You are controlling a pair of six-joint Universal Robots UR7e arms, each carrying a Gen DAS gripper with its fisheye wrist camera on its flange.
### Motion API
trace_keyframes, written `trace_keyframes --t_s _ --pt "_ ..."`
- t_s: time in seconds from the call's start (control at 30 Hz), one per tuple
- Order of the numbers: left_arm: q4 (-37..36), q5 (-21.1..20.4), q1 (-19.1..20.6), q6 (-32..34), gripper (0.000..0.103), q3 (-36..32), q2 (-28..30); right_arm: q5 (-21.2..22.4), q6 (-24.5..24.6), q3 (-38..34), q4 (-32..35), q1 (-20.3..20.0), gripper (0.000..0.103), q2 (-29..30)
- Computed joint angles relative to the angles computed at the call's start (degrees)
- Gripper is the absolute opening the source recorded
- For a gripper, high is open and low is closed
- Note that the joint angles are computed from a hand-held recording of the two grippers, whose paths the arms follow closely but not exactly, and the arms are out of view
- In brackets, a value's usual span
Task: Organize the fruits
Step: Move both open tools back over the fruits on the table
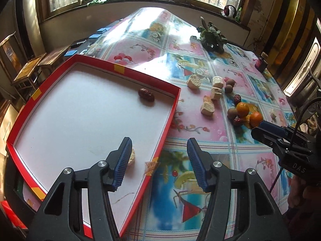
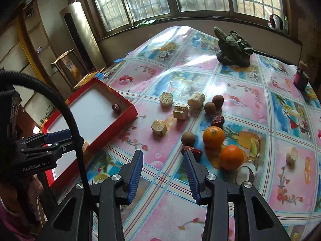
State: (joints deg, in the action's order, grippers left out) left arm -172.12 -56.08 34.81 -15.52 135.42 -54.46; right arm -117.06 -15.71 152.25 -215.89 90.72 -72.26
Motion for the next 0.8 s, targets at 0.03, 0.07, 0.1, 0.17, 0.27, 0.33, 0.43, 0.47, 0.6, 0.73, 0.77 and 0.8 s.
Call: trace_keyframes --t_s 0.03,0.07,0.1,0.17,0.27,0.33,0.43,0.47,0.6,0.73,0.77,0.8 --pt "-0.28 -0.05 -0.57 0.14 0.057 -0.19 0.72 0.05 0.16 0.8 -0.86 -0.66 0.041 -0.29" --pt "-0.37 -0.04 -1.09 0.21 0.057 -0.47 1.49 0.19 0.54 1.4 -1.3 -1.17 0.041 -0.7" --pt "-0.37 -0.14 -1.47 0.3 0.057 -0.82 2.23 0.42 0.61 2.13 -2.25 -1.82 0.041 -0.93" --pt "-0.51 -0.39 -2.08 0.53 0.057 -1.55 3.67 -0.08 0.62 3.14 -4.07 -2.42 0.041 -1.08" --pt "-0.79 0.04 -2.93 0.85 0.057 -2.55 5.78 -0.19 0.5 4.5 -7.05 -3.45 0.041 -1.11" --pt "-1.19 0.2 -3.27 0.92 0.057 -3.03 7.03 -0.89 1.13 5.01 -9.3 -3.33 0.041 -0.31" --pt "-1.04 0.6 -3.59 0.55 0.057 -3.95 8.83 -0.86 1.16 5.7 -11.16 -3.74 0.042 0.29" --pt "-1.2 0.59 -3.64 0.6 0.057 -4.18 9.29 -1.18 1.09 5.8 -11.77 -3.67 0.043 0.7" --pt "-1.84 1.69 -3.97 0.8 0.057 -4.73 10.92 -2.7 0.54 5.57 -13.19 -2.85 0.044 2.12" --pt "-1.8 1.44 -3.79 0.83 0.057 -5.25 11.67 -3.47 0.49 5.46 -15.04 -2.75 0.045 3.36" --pt "-1.92 1.35 -3.77 0.9 0.057 -5.36 11.82 -3.79 0.49 5.41 -15.47 -2.72 0.046 3.67" --pt "-2.01 1.29 -3.73 0.98 0.057 -5.44 11.98 -4.38 0.4 5.28 -15.86 -2.57 0.046 4.08"
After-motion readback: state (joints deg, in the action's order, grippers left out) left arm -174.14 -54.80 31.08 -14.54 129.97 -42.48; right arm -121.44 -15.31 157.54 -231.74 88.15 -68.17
